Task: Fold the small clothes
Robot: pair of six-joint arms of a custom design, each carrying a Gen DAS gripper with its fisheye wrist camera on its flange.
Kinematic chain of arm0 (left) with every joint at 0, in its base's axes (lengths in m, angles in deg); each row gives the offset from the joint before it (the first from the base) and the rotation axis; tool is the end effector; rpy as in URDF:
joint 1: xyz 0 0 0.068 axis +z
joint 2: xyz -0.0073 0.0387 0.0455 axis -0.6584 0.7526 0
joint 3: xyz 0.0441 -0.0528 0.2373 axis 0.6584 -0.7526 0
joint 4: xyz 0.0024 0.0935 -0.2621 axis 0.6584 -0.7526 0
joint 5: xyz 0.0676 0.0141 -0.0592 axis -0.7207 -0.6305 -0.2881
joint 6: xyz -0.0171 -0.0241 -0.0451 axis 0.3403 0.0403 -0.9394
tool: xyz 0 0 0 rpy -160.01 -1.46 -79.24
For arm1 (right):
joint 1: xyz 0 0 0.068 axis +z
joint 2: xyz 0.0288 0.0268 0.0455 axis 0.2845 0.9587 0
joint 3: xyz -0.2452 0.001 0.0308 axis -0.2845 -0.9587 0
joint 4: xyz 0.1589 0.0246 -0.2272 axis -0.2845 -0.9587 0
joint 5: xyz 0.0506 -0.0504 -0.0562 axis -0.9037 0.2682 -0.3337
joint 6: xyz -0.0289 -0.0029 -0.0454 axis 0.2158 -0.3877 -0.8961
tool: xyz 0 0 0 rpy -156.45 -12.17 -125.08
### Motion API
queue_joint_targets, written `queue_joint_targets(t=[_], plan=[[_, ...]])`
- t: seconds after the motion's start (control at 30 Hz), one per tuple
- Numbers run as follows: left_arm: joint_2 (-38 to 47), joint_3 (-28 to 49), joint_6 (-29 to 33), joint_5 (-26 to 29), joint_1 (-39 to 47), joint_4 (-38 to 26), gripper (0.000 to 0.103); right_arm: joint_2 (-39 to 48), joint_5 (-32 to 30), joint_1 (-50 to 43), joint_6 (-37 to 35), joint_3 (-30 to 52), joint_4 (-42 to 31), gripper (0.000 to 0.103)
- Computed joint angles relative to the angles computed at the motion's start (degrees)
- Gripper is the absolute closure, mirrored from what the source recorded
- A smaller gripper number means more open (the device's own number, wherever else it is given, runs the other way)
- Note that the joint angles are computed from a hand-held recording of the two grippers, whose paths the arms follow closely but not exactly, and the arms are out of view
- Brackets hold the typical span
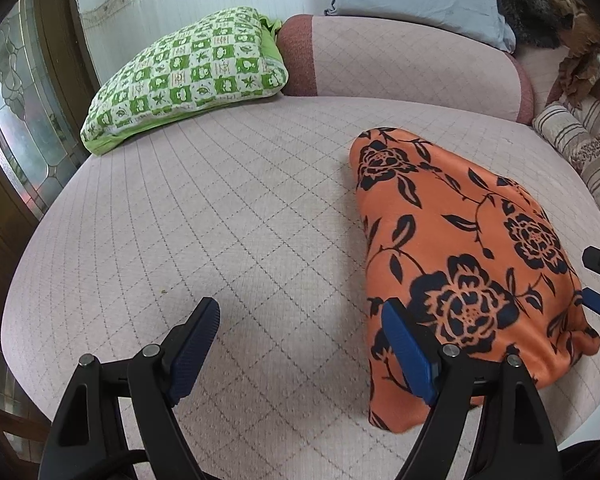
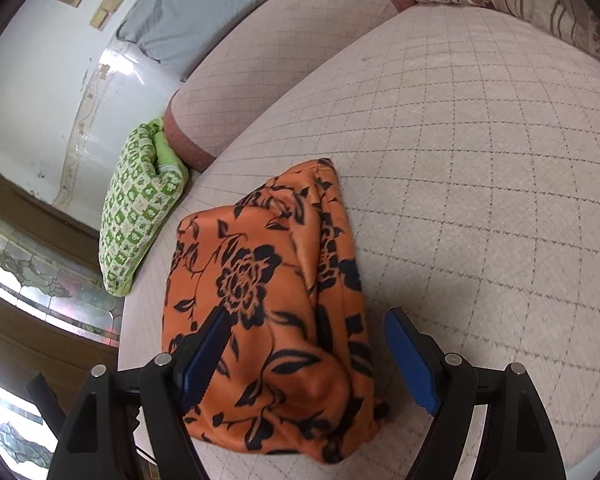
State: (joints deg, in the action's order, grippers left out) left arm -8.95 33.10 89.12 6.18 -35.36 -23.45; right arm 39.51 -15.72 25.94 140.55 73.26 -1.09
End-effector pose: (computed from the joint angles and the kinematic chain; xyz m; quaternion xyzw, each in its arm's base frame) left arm 0.2663 0.0165 0.1074 0.2232 0.9162 -0.0513 0.3288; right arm 0.1892 0.0299 0.1117 0.4159 0.7960 0.2460 0.3646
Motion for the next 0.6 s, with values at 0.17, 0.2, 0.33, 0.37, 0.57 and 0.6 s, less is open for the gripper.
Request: queue_joint_targets(t=[0.17,0.2,0.33,0.37,0.57,0.6], plan=[[4.6,2.6,-1.4,-0.8,-0.9,1.0,0.020,3.6,-3.6,-4.3,-1.2,0.1,3.5,0.021],[5.7,3.3,-1.6,-0.7,-1.0,1.0,0.020,5.0,-4.4,-5.0,-1.5,0.4,4.5,0.021],[9.3,5.7,-2.4,-0.7,-1.5,0.9,0.020,10.6,-7.5,-7.0,-2.4,1.9,8.4,0.021],[9.9,6.1,-2.5,-0.6,-1.6,0.9,0.020,12.1,-8.2,-7.4,-2.5,2.3,9.3,0.021],[13.9,9.3,-2.9,-0.5,-2.7,-0.2,0.020,21.6,-12.8,-9.7,-2.6,5.4,15.2,0.021],[14.5,9.9,-3.0,-0.4,-2.9,-0.4,0.020,23.6,-14.1,-10.4,-2.6,6.0,16.4,0.021]])
